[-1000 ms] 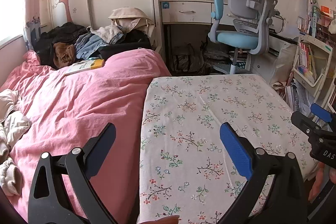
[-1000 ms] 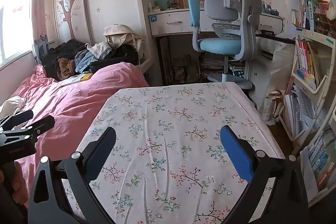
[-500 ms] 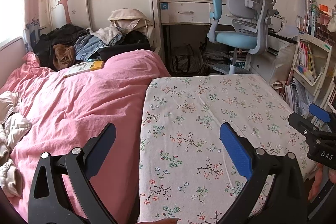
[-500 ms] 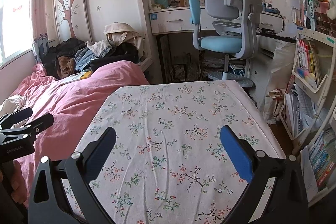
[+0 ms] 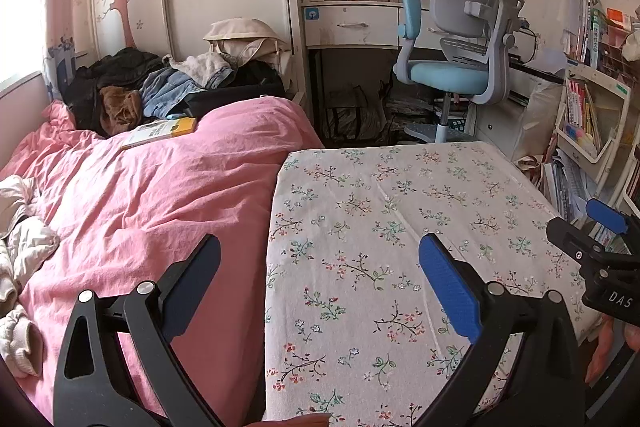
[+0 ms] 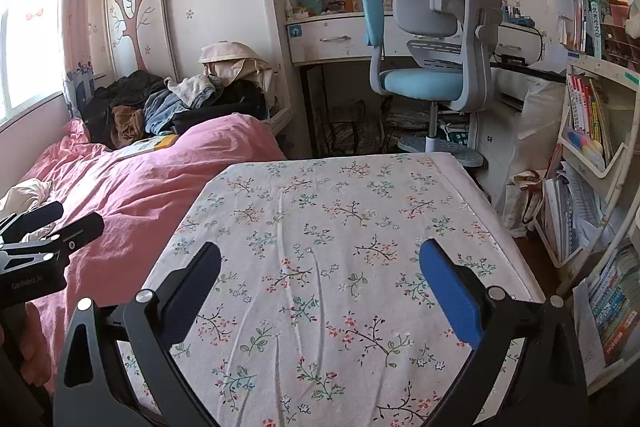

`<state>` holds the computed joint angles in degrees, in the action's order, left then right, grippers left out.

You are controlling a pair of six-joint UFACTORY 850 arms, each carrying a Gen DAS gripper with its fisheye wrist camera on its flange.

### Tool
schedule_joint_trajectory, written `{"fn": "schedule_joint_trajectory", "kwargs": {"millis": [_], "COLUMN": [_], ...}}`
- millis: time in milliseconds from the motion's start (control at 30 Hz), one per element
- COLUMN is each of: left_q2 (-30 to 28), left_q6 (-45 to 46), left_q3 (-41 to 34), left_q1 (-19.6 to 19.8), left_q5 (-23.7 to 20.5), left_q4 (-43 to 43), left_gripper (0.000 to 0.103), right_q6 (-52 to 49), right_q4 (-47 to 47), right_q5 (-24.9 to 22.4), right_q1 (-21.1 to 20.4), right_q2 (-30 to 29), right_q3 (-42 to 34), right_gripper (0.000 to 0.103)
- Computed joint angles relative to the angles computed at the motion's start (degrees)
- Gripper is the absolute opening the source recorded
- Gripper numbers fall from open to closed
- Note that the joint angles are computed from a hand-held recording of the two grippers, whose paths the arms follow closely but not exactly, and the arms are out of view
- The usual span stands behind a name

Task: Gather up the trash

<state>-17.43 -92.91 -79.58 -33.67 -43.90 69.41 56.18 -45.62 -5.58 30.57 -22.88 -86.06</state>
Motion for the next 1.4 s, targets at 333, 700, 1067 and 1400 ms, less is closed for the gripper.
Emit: {"fn": "schedule_joint_trajectory", "kwargs": {"millis": [333,700,1067,1400], "left_q2": [0.0,-0.1,-0.1,0.1], "left_q6": [0.0,0.6,1.1,0.4], "left_q3": [-0.1,-0.5,-0.6,0.0], "left_q1": [-0.1,-0.2,0.1,0.3], "left_q5": [0.0,0.0,1.0,2.1], "left_q4": [0.2,0.2,-0.3,-0.2], "left_gripper": [0.096,0.096,0.096,0.096], "right_q6": [1.8,3.1,3.3,3.9], "right_q4": [-1.7,-3.0,-3.2,-3.8], "right_q5": [0.1,0.1,0.1,0.1], "right_q1": [0.1,0.1,0.1,0.2], "right_q2": [0.0,0.1,0.1,0.2], "right_q3": [0.0,0.1,0.2,0.2], "right_gripper": [0.095,0.095,0.095,0.095]}}
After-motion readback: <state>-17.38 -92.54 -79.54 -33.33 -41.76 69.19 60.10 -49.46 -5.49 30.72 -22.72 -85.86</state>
